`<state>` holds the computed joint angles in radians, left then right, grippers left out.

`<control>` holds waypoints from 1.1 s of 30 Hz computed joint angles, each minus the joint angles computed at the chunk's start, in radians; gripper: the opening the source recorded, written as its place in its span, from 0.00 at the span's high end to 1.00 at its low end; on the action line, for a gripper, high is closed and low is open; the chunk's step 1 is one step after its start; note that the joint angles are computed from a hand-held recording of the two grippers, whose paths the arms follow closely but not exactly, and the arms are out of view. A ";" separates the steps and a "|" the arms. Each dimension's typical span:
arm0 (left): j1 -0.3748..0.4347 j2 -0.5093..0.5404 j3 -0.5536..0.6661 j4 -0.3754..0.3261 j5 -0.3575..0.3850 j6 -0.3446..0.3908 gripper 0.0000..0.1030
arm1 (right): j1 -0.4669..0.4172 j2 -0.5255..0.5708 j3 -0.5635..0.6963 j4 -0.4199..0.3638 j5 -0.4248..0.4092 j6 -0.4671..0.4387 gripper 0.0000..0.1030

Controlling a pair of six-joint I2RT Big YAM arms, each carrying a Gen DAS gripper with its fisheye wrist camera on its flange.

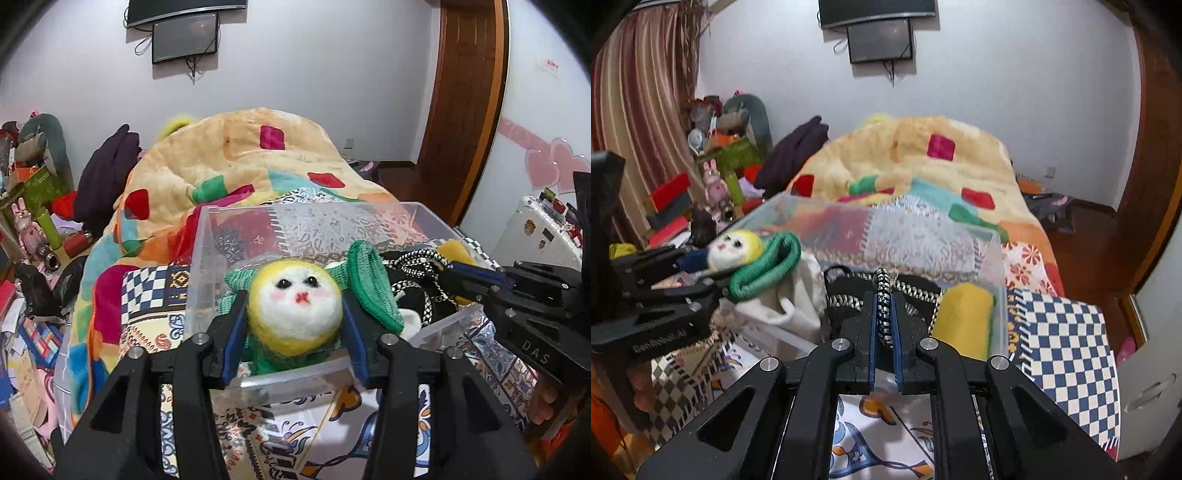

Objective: Organize soft objects

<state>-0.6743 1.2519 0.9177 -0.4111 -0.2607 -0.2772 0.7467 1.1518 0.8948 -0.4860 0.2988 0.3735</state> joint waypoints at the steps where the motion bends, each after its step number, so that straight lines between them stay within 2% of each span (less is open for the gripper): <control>1: -0.001 -0.003 -0.003 -0.001 -0.012 0.000 0.45 | -0.003 0.001 0.001 -0.007 -0.016 0.001 0.94; 2: -0.007 -0.010 -0.010 0.002 -0.030 -0.001 0.41 | -0.006 0.001 0.002 -0.018 -0.032 0.004 0.93; 4: -0.012 -0.022 -0.023 0.010 -0.039 -0.001 0.39 | -0.004 -0.003 0.002 -0.027 -0.028 0.006 0.91; 7: -0.011 -0.039 -0.031 0.004 -0.026 -0.008 0.39 | 0.003 -0.013 0.002 -0.042 -0.007 0.005 0.70; 8: -0.011 -0.047 -0.035 0.004 -0.020 -0.013 0.39 | 0.005 -0.018 0.000 -0.040 0.001 0.006 0.61; 9: -0.010 -0.059 -0.041 0.005 -0.011 -0.018 0.39 | 0.013 -0.030 -0.006 -0.038 0.019 0.007 0.57; 12: -0.020 -0.098 -0.055 0.015 -0.015 -0.024 0.39 | 0.026 -0.056 -0.009 -0.035 0.041 -0.002 0.57; 15: -0.050 -0.145 -0.067 0.032 -0.055 -0.014 0.38 | 0.040 -0.086 -0.010 -0.026 0.063 -0.009 0.57; 26: -0.190 -0.305 -0.088 0.085 -0.227 0.041 0.25 | 0.125 -0.244 -0.023 0.037 0.175 -0.036 0.57; 28: -0.212 -0.331 -0.096 0.092 -0.251 0.040 0.21 | 0.151 -0.267 -0.024 0.041 0.213 -0.044 0.53; 30: -0.219 -0.347 -0.102 0.097 -0.258 0.030 0.11 | 0.176 -0.280 -0.026 0.047 0.251 -0.054 0.39; 33: -0.237 -0.372 -0.115 0.105 -0.283 0.014 0.04 | 0.210 -0.302 -0.038 0.062 0.299 -0.055 0.32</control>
